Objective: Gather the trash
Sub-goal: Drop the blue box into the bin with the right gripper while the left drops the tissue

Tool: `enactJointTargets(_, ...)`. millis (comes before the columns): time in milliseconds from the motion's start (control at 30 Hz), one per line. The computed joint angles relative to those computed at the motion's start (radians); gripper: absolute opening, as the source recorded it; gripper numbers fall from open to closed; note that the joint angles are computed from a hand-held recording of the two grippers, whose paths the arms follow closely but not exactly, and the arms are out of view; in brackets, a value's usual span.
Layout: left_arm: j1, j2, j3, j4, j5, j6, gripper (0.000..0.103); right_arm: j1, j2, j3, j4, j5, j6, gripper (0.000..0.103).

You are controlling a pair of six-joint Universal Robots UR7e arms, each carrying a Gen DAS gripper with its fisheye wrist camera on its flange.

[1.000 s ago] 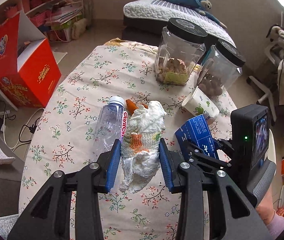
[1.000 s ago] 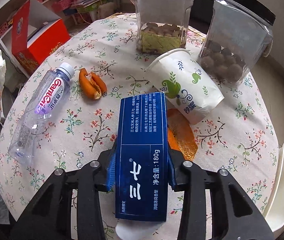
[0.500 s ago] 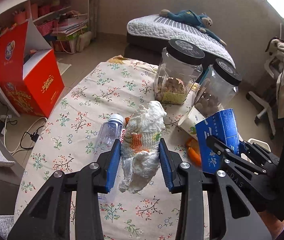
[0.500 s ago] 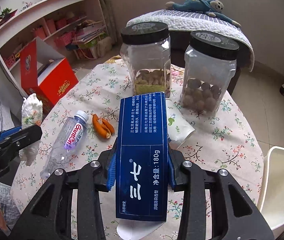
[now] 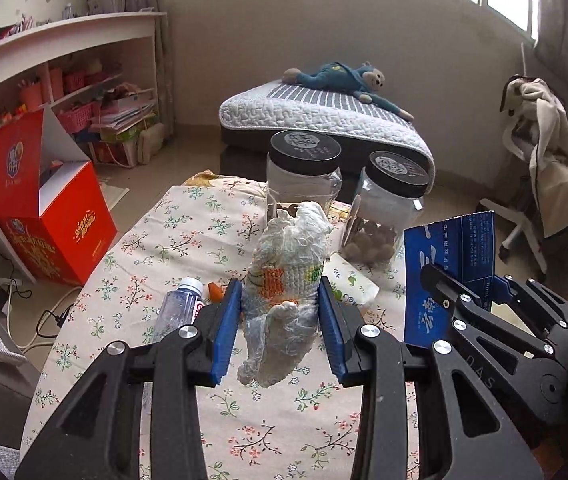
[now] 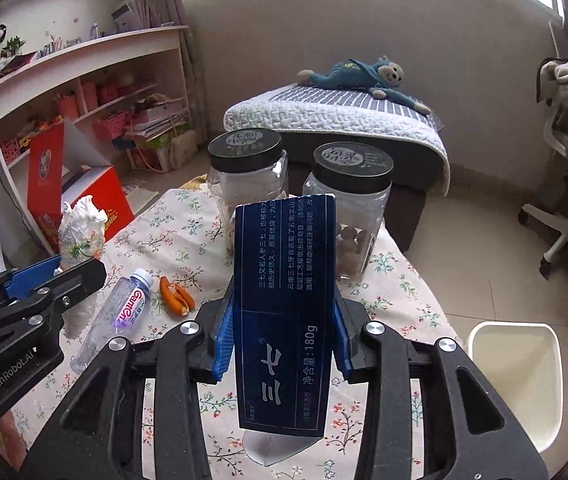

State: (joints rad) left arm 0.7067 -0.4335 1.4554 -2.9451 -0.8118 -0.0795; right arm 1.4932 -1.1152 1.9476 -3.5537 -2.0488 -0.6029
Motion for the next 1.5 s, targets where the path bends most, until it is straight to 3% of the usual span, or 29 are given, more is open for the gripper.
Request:
enactJointTargets(333,-0.034,0.045,-0.025,-0.055,-0.023,0.016,0.038,-0.025,-0.062,0.045,-0.084,-0.002,-0.035,0.037)
enactJointTargets(800,-0.066,0.117,-0.087,-0.028,-0.087,-0.002,0.038,-0.089,-0.157,0.083,-0.119,-0.032,-0.064,0.037)
enactJointTargets(1300,-0.103,0.204,-0.167,0.038,-0.158,-0.011,0.038,-0.202,-0.278,0.081,-0.099,-0.099,0.013,0.038)
enactJointTargets(1367,-0.109,0.215,-0.178,0.051,-0.173,-0.017,0.038,-0.212,-0.293,0.083,-0.102,-0.105,0.029,0.042)
enactJointTargets(1467,-0.120,0.231,-0.196,0.069,-0.193,-0.020,0.038,-0.224,-0.305,0.085,-0.152,-0.120,0.040,0.070)
enactJointTargets(1500,-0.124,0.237,-0.203,0.075,-0.200,-0.019,0.038,-0.228,-0.310,0.085,-0.167,-0.122,0.042,0.073)
